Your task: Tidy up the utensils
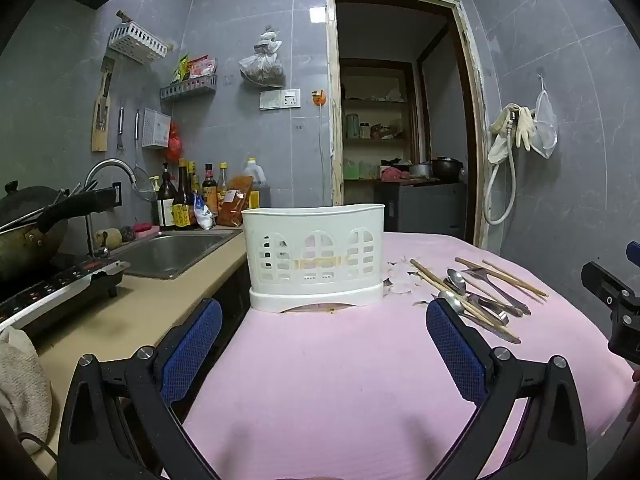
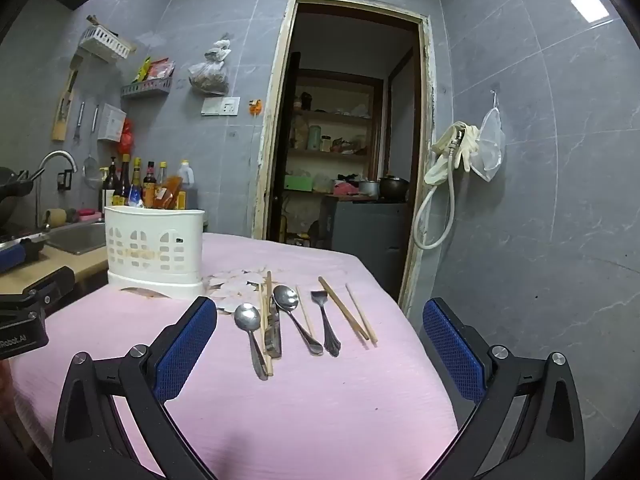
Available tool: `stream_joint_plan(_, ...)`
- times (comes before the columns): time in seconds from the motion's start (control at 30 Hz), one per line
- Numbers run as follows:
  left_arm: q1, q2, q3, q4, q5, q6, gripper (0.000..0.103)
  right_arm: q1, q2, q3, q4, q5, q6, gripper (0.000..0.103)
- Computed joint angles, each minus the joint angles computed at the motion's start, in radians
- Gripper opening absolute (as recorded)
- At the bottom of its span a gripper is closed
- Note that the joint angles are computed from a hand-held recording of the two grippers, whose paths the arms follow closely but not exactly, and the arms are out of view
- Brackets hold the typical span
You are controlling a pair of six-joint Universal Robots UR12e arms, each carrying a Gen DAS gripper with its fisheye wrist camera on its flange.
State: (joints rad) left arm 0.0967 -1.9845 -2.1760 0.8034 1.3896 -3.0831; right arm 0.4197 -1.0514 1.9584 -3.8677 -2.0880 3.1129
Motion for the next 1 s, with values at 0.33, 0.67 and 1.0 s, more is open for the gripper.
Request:
stream_joint_plan(0.33,0.0,0.002,-0.002,-0.001,0.0,-0.001,0.101,-0.003,0.003,-0.003,0.004,0.005,0.006,0.103)
stream_joint_plan(0.67,0.001,0.004,-0.001,-0.01,-0.001,-0.001,0.1,-0.003,0.003,-0.004,0.007,0.005,0.008,0.103)
stream_joint_plan(1.0,-0.001,0.005,0.0,-0.017,0.001,0.002,0.1,0.001,0.005,-0.008,0.015,0.005,0.009,0.103)
